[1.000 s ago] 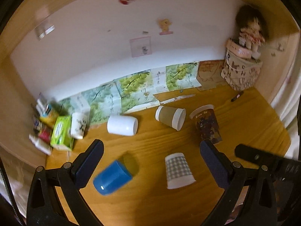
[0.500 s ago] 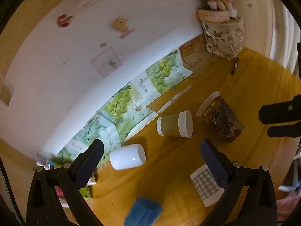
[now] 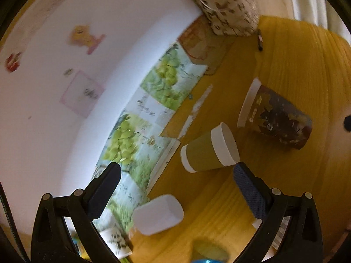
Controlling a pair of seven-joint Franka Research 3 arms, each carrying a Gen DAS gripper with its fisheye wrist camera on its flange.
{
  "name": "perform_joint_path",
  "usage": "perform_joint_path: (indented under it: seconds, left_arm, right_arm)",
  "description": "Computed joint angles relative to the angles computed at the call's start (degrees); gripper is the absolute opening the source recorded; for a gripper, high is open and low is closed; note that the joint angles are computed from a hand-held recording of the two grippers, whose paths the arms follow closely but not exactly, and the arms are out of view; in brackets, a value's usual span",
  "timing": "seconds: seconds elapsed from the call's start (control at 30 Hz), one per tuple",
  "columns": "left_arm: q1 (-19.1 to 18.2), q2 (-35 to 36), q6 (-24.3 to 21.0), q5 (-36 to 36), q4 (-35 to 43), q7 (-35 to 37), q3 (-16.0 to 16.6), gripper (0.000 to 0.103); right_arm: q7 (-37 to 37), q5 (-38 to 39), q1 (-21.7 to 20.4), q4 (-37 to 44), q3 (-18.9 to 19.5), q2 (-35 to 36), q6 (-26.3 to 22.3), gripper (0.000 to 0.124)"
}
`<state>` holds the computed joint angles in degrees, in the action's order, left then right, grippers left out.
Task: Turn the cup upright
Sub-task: 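Lower the left gripper around the cup body and close it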
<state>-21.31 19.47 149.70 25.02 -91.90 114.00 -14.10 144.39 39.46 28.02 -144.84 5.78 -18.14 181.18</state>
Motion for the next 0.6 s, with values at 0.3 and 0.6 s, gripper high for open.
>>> perform_joint_path:
  seconds: [0.3,0.6]
  left_arm:
    - [-0.74,4.74,2.98,1.78,0.92,4.16,0.23,0.102]
    - [-2.16,7.74,2.60,4.16,2.46,5.90,1.47,0.102]
  right_arm:
    - [5.26,-2.92,-4.13,-1.20,3.82,-0.23,0.38,0.102]
    - [10.49,-5.43,-5.98,-3.20,5.84,-1.20,1.49,0.102]
